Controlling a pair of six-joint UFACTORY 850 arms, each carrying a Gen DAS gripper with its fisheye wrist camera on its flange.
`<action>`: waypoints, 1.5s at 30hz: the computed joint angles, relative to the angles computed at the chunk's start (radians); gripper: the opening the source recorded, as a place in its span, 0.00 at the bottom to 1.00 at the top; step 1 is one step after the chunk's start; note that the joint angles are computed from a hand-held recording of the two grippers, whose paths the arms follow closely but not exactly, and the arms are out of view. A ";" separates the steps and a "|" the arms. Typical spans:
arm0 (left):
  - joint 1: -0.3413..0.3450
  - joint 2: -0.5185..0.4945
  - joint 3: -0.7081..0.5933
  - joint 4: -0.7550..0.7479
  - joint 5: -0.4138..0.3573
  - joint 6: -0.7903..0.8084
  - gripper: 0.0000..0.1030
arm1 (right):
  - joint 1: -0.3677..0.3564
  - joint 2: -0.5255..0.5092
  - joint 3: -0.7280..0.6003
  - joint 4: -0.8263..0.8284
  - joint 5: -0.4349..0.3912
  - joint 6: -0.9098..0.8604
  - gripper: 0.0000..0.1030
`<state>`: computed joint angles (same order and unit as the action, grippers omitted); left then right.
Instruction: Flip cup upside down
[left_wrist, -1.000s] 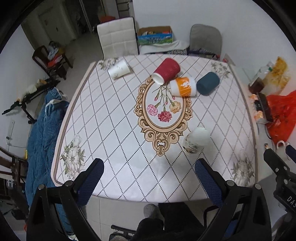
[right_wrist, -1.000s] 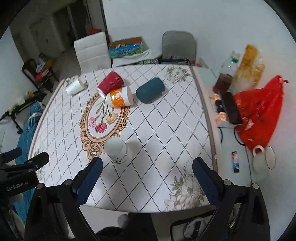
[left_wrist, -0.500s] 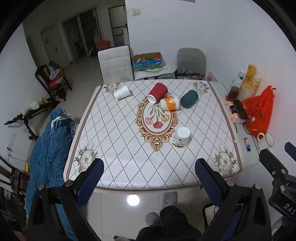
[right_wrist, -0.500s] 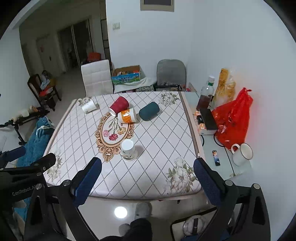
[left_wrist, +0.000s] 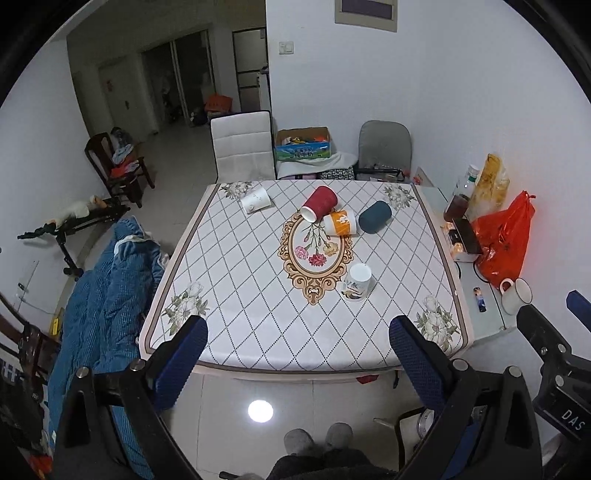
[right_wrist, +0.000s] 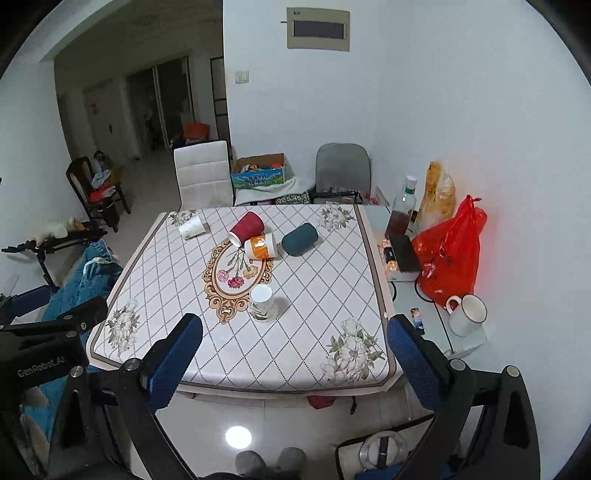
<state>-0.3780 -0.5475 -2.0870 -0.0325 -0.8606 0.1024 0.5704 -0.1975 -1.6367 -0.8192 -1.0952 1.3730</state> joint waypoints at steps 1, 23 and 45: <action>-0.001 0.007 0.009 0.004 0.004 -0.005 0.98 | -0.001 0.003 0.000 0.005 0.005 -0.008 0.99; -0.036 0.045 0.092 0.098 0.050 -0.120 0.98 | -0.051 0.035 0.052 0.047 0.090 -0.072 0.99; -0.044 0.038 0.069 0.097 0.053 -0.121 0.98 | -0.078 0.023 0.055 0.057 0.116 -0.082 0.99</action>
<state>-0.4220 -0.5090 -2.0177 0.0647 -0.8076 -0.0184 0.4927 -0.1747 -1.5815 -0.7627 -0.9792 1.2908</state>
